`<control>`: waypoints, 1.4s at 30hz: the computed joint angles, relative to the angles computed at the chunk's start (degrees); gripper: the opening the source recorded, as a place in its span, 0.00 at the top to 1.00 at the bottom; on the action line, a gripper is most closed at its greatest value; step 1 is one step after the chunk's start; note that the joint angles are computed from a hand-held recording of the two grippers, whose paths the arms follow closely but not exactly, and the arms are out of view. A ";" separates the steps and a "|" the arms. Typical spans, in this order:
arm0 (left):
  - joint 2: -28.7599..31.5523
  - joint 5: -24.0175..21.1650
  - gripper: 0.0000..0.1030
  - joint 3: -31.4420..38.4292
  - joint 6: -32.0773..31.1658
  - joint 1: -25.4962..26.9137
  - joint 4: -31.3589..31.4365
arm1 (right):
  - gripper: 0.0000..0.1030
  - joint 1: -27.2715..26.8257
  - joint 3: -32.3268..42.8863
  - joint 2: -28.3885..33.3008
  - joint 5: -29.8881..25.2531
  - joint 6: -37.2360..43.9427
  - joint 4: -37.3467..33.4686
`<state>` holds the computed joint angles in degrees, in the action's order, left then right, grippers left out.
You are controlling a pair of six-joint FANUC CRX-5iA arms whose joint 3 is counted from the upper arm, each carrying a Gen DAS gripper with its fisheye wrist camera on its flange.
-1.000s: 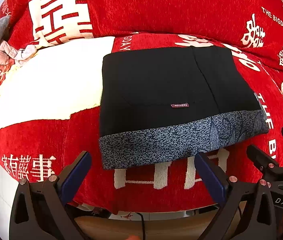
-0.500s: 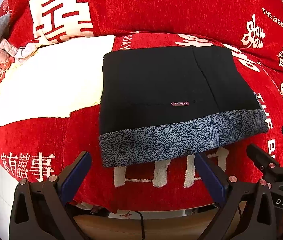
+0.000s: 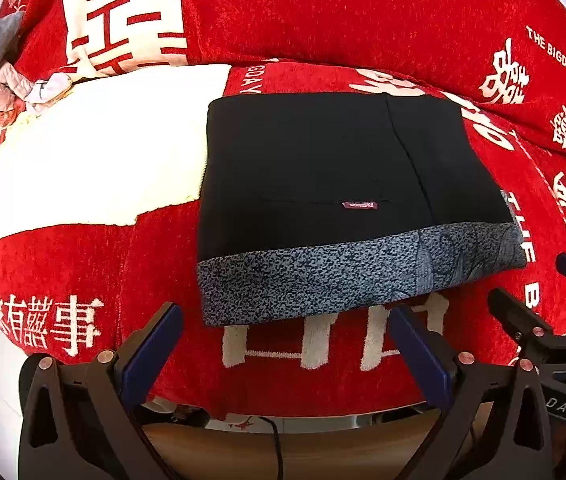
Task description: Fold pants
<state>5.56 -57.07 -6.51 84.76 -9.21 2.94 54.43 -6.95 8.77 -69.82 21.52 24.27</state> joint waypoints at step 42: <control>-1.77 0.63 0.00 -0.90 0.70 0.30 -0.35 | 0.00 1.17 0.93 0.03 -1.52 -0.51 2.85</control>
<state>3.79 -56.44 -7.41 85.46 -8.91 2.59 55.60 -6.02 8.80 -71.34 21.01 27.12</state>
